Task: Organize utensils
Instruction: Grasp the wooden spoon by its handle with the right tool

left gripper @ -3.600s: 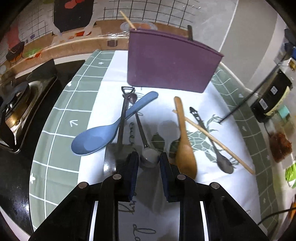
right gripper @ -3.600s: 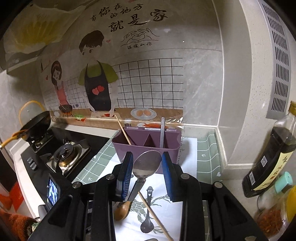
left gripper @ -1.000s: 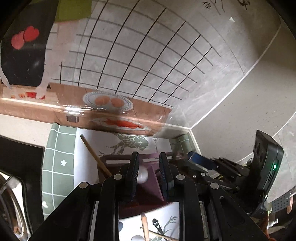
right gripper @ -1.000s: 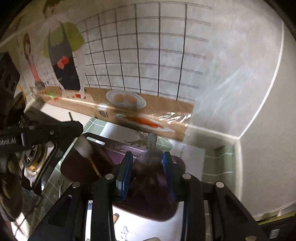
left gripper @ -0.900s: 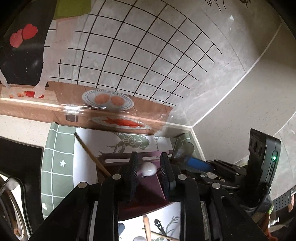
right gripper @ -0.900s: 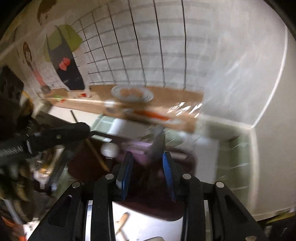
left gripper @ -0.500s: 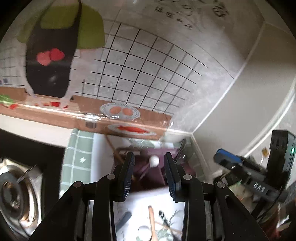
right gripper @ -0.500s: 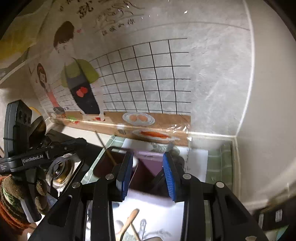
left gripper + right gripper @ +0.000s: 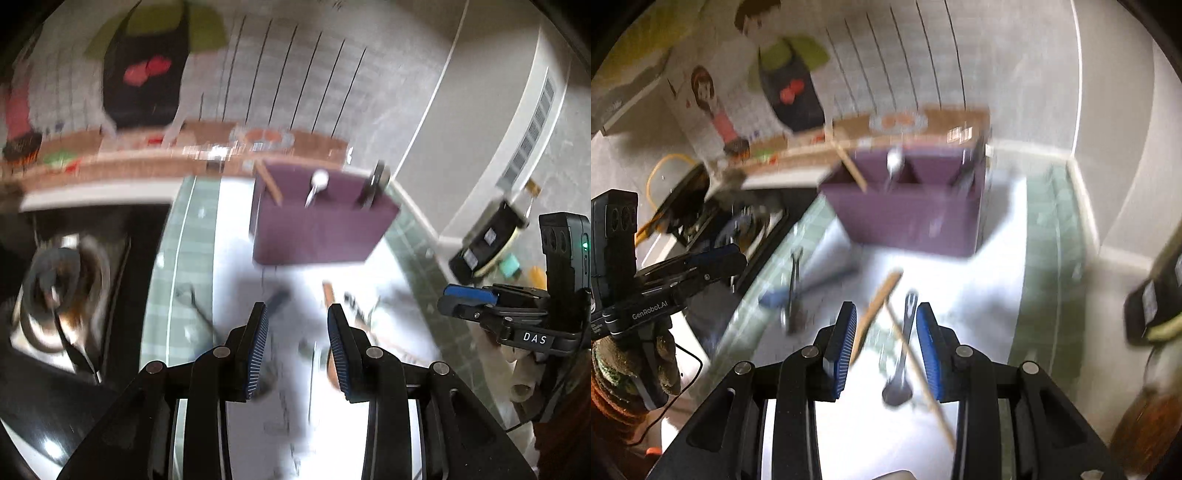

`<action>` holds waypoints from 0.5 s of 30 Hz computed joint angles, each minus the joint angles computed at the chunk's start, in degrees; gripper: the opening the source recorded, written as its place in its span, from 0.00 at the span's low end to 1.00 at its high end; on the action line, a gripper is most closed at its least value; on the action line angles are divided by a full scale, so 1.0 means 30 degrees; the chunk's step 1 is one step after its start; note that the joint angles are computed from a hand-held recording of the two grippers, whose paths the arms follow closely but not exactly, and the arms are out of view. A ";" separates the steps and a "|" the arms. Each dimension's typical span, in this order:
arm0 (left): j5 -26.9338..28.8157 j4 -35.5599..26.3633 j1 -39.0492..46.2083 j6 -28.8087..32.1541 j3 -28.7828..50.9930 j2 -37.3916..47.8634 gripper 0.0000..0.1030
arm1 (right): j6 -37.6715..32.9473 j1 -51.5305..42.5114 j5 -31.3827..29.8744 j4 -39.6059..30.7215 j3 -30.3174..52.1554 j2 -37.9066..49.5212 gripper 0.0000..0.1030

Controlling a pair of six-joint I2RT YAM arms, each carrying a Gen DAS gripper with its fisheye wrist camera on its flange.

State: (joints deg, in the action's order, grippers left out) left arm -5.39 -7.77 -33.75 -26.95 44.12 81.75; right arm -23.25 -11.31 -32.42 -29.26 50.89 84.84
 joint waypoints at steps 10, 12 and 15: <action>-0.1530 0.0907 -0.1289 -0.1510 -0.2816 -0.0370 0.34 | 0.0165 0.1459 0.2125 0.3247 -0.2975 0.1492 0.31; -0.1719 0.0658 -0.1123 -0.1450 -0.2902 -0.0716 0.34 | 0.0852 0.2123 0.2384 0.3666 -0.2576 0.2280 0.31; -0.1784 0.0417 -0.0686 -0.1279 -0.3206 -0.1319 0.34 | 0.2171 0.3185 0.3115 0.4891 -0.2188 0.3254 0.31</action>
State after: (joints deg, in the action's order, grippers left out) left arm -10.74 -6.52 -35.81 -30.79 34.51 77.79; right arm -16.74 -1.75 -23.08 -14.59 44.33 94.61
